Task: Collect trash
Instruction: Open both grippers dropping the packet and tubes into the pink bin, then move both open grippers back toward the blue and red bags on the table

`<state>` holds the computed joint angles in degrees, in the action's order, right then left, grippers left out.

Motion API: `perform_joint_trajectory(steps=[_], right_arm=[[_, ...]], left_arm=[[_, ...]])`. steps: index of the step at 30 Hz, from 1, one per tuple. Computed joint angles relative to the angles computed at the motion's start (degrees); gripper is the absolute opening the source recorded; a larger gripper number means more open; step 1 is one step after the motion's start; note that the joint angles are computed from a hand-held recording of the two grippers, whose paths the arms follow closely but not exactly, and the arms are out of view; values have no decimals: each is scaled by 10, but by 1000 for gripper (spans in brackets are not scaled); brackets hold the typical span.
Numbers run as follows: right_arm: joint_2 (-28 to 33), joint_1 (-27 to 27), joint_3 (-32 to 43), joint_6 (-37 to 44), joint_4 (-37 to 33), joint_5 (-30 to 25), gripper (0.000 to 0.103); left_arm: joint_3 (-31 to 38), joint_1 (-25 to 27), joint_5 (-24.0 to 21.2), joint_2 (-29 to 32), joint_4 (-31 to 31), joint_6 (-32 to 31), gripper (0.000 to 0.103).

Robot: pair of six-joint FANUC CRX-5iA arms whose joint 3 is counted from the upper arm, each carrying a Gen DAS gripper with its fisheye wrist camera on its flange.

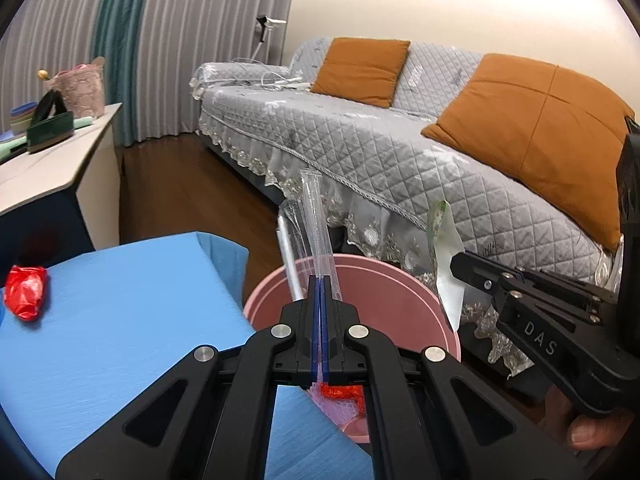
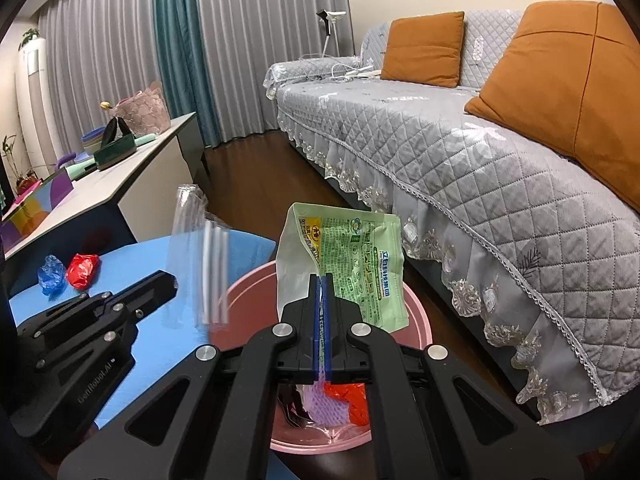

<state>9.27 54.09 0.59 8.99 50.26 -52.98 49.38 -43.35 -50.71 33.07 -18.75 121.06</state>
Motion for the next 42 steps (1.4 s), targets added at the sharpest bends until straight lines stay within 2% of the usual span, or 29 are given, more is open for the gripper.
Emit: perform_joint_trajectory(steps=[4,5,6,7,8,9,14,17,20,21,23,27,30,42], right_arm=[[3,0,6,6,-10,-11,5],[5,-1,10,10,-15,-16,7],[7,0,15,14,-20,-23,19],[10,0,18,10,-20,-33,29],[10,1,17,1,-16,-41,50],[9,2,13,-11,-10,-45,56],[4,4,11,-30,0,-56,57],[-2,8,1,-51,22,-56,69],[-5,14,-8,-81,59,-66,82],[-7,16,-12,-94,72,-67,84],[-12,19,-24,-130,103,-71,86],[-2,30,-21,-182,150,-110,87],[8,37,-4,-180,150,-116,87],[71,65,95,-74,83,-20,87]], left_arm=[[0,3,-1,4,18,-13,3],[3,3,-6,6,19,-14,14],[4,3,-8,6,17,-12,35],[6,-1,-12,4,3,0,45],[2,-2,-11,0,-7,8,54],[0,-2,-11,-2,-11,13,55],[0,-10,-21,-14,-49,46,63],[7,-17,-34,-18,-77,62,66],[26,-38,-71,-20,-148,92,74],[21,-39,-70,-26,-155,98,75],[-3,-35,-52,-43,-150,105,79],[5,-62,-112,-54,-240,156,81],[-8,-72,-143,-74,-285,187,82],[-127,-54,-205,-180,-339,274,82]])
